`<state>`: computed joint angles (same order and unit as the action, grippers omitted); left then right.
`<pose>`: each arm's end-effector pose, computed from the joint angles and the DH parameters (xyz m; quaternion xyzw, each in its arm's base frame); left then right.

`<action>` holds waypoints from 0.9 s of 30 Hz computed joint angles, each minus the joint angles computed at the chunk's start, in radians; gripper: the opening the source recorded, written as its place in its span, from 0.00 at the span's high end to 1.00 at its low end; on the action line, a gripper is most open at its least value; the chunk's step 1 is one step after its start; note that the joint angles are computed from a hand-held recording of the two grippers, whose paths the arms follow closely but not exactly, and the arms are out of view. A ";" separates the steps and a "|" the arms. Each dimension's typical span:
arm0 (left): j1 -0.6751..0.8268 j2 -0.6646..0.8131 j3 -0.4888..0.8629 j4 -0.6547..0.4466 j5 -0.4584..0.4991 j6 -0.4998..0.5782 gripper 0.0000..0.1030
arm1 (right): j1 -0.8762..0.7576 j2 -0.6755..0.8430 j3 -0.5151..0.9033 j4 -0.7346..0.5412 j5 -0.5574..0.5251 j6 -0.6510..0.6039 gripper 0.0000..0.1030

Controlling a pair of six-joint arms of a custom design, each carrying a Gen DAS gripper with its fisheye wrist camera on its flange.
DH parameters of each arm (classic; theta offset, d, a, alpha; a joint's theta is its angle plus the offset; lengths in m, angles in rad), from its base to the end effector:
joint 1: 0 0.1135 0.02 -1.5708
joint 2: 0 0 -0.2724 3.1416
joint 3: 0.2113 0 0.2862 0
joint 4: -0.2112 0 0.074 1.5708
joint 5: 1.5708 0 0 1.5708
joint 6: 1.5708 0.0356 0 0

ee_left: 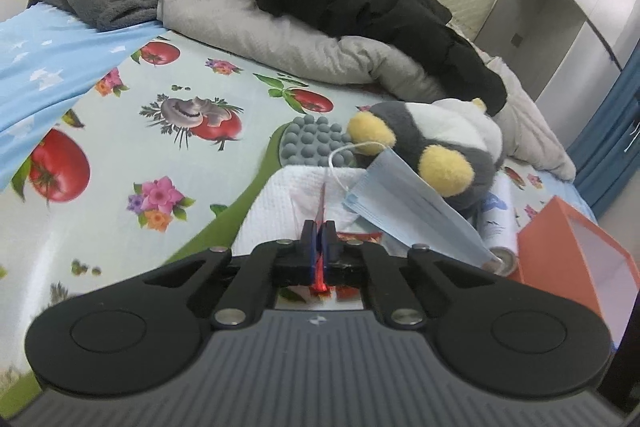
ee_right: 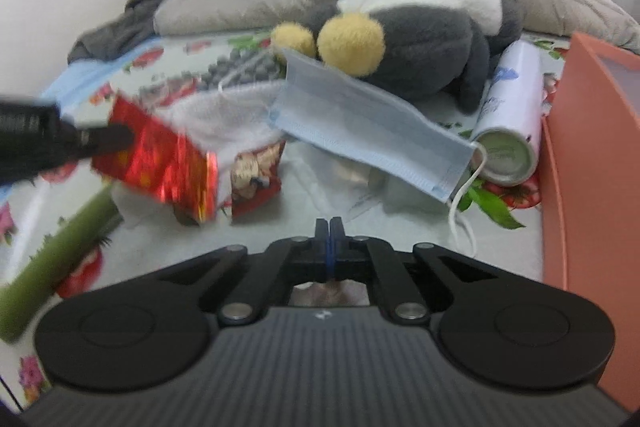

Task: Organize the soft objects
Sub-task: 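Close left gripper on the red snack packet while right gripper closes on the brown-red snack packet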

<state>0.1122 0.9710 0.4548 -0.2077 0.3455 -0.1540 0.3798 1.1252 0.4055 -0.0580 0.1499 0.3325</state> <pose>0.2198 0.0126 0.1812 -0.0492 0.8995 -0.1651 0.4015 0.2160 0.0805 0.1434 0.0072 0.9202 0.0696 0.3851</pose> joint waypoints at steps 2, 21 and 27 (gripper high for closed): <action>0.014 -0.067 -0.023 -0.043 0.011 -0.001 0.97 | -0.013 -0.031 -0.006 -0.002 -0.017 0.014 0.94; 0.160 -0.145 -0.128 -0.142 0.122 0.101 1.00 | -0.081 0.327 0.102 0.269 -0.252 0.107 0.77; 0.170 -0.211 -0.147 -0.194 0.132 0.115 1.00 | -0.034 0.236 0.070 0.232 -0.165 0.089 0.83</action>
